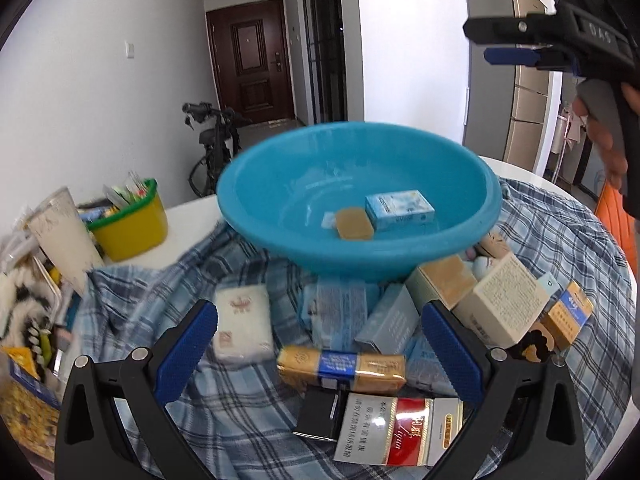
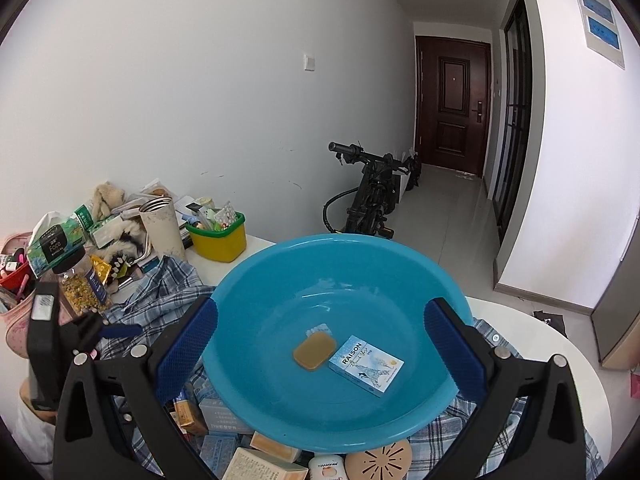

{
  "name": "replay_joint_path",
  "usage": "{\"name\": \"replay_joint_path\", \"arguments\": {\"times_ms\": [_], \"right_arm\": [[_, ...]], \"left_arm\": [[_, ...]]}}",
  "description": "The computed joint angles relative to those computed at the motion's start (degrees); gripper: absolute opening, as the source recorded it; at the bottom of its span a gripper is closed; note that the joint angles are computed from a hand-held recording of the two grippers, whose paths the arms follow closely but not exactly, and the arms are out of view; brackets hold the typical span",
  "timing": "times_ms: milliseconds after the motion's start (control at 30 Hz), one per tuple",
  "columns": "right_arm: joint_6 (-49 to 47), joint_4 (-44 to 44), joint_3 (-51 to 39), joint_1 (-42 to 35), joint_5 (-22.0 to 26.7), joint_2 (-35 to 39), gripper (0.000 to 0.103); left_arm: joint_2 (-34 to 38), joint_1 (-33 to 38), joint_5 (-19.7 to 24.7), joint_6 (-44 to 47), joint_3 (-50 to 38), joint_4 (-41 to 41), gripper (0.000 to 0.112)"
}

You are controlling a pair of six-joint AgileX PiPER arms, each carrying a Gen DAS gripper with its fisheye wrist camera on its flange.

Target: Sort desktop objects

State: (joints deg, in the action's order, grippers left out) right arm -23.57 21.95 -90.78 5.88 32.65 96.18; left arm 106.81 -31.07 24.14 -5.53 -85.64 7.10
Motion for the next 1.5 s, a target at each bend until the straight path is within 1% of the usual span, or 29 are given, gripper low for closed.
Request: {"name": "replay_joint_path", "arguments": {"times_ms": [133,267,433,500,533,667,800,967,1100,1200,1233,1267,1400,1500], "right_arm": [[0.08,-0.04,-0.36,-0.16,0.46,0.25,0.103],[0.27,-0.18,-0.80,-0.25,0.83,0.60,0.103],[0.41,-0.72,-1.08,0.15,1.08,1.04,0.103],[0.52,-1.08,-0.98,0.38,1.11,1.15,0.103],[0.70,-1.37,-1.11,0.54,1.21,1.29,0.103],[1.23,-2.36,-1.22,1.03,1.34,1.48,0.103],[1.63,-2.78,-1.24,1.21,1.39,1.58,0.103],[2.05,-3.34,-1.61,1.48,1.64,1.95,0.103],[2.45,-4.01,-1.79,1.83,1.73,2.17,0.103],[2.75,-4.47,-1.65,2.14,1.61,2.17,0.103],[2.87,-4.61,-1.64,2.22,1.58,2.19,0.103],[2.94,-4.72,-1.64,2.28,1.60,2.20,0.103],[3.58,-5.73,-1.60,2.94,1.56,2.25,0.103],[4.10,-6.73,-1.41,3.59,1.34,2.06,0.103]], "left_arm": [[1.53,1.25,-1.29,13.25,0.82,-13.41,0.103],[3.59,1.79,-0.75,13.97,0.28,-14.10,0.103],[5.63,3.49,-0.47,19.43,0.84,-21.10,0.103],[6.02,4.57,0.33,26.55,0.86,-28.79,0.103],[6.23,4.93,0.91,28.81,0.70,-31.36,0.103],[6.00,4.70,0.06,28.86,1.11,-30.58,0.103],[6.52,4.72,0.91,30.11,0.47,-31.54,0.103],[7.18,3.92,0.90,26.08,-0.14,-26.81,0.103],[8.02,3.82,1.58,24.18,-1.11,-25.12,0.103],[9.03,3.50,2.67,20.44,-2.30,-21.51,0.101],[9.40,3.69,3.20,20.96,-2.70,-22.14,0.093],[9.84,4.14,4.18,22.72,-3.27,-24.12,0.090],[9.65,5.65,3.74,26.93,-2.58,-30.38,0.089],[9.06,6.08,3.11,28.11,-1.75,-32.33,0.089]]}}
